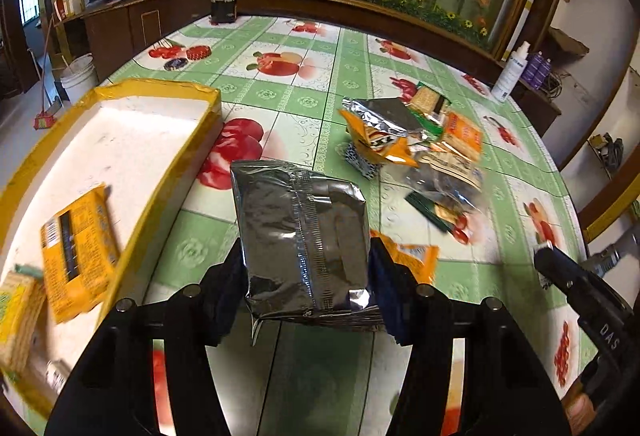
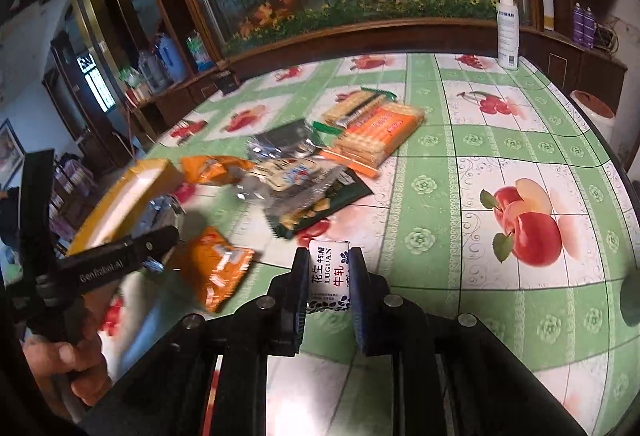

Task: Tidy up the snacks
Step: 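Lift the foil bag with the left gripper while the right gripper grasps the white milk carton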

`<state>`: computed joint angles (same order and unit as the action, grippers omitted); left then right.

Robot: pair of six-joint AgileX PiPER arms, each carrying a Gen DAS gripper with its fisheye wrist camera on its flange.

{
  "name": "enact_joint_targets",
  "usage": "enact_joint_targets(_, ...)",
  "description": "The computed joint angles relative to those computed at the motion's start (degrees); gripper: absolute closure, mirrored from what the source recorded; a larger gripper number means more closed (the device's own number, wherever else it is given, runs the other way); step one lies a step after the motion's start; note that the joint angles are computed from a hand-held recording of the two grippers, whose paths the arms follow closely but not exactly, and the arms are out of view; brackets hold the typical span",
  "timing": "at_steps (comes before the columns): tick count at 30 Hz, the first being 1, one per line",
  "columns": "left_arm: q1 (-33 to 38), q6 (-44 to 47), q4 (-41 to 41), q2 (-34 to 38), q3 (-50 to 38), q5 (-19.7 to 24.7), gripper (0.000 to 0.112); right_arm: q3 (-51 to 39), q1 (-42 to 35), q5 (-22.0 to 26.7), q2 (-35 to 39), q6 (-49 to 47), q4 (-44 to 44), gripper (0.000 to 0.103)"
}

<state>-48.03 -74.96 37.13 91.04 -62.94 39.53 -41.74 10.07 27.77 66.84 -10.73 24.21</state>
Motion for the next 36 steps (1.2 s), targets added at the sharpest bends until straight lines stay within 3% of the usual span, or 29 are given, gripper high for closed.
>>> enact_joint_targets(5, -5.37, -5.96, 4.11, -7.48, 4.74, 4.39, 0.056, 1.21, 0.61, 2.58, -5.21, -4.44, 7.87, 0.084)
enact_joint_targets(8, -7.61, -8.00, 5.58, -11.40, 7.22, 6.62, 0.056, 1.30, 3.97, 2.49, -7.45, -0.37, 5.48, 0.084)
enact_joint_targets(19, -12.20, -11.74, 8.90, -18.98, 11.69, 12.17, 0.055, -0.30, 18.02, 0.33, -11.35, 21.35, -11.56, 0.084)
enact_joint_targets(26, -15.07, -15.33, 12.84, -22.65, 13.76, 17.89, 0.055, -2.10, 25.96, 0.12, -11.98, 33.56, -22.79, 0.083)
enact_joint_targets(32, -18.04, -17.65, 16.28, -24.25, 14.52, 24.10, 0.055, -3.66, 30.81, -0.50, -11.99, 40.47, -29.46, 0.083)
enact_joint_targets(36, -18.51, -18.13, 17.06, -25.30, 15.27, 26.01, 0.055, -4.45, 33.32, -1.07, -11.09, 43.08, -32.14, 0.083)
